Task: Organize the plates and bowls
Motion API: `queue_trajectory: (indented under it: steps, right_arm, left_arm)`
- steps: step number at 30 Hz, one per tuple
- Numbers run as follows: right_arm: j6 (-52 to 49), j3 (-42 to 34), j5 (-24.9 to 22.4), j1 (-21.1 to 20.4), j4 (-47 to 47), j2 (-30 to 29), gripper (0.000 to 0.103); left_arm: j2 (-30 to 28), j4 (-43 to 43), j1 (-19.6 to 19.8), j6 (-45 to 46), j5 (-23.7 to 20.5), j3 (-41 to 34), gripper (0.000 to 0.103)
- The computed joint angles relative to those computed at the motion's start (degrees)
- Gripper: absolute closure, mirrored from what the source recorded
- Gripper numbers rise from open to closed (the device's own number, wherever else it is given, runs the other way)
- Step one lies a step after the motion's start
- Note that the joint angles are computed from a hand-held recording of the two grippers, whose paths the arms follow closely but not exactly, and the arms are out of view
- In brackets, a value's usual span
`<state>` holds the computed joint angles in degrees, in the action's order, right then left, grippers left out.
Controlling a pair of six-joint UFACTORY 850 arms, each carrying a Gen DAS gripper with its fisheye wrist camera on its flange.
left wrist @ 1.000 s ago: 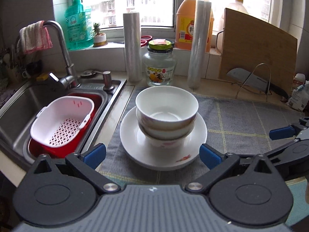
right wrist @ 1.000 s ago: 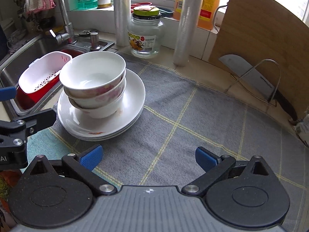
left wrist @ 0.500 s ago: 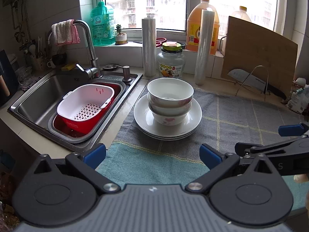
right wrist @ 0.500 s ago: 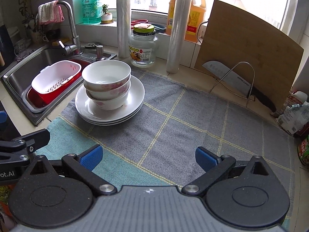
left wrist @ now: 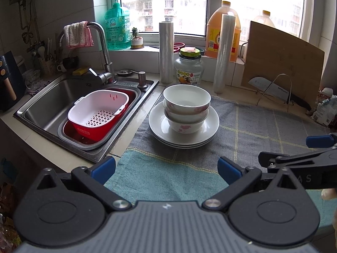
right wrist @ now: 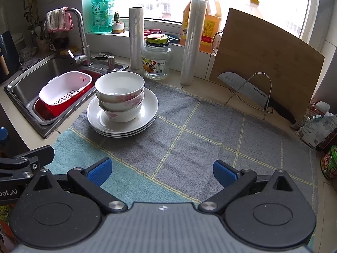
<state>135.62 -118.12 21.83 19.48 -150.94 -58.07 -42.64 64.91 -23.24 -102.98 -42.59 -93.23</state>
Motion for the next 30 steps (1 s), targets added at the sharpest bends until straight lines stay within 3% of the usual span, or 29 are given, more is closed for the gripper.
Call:
queue_trajectory:
  steps: [30]
  right_arm:
    - [-1.1,-0.3,-0.3,-0.3,1.1,0.1,0.000]
  left_arm:
    - [0.0,-0.4,0.1,-0.1,0.4,-0.2,0.001]
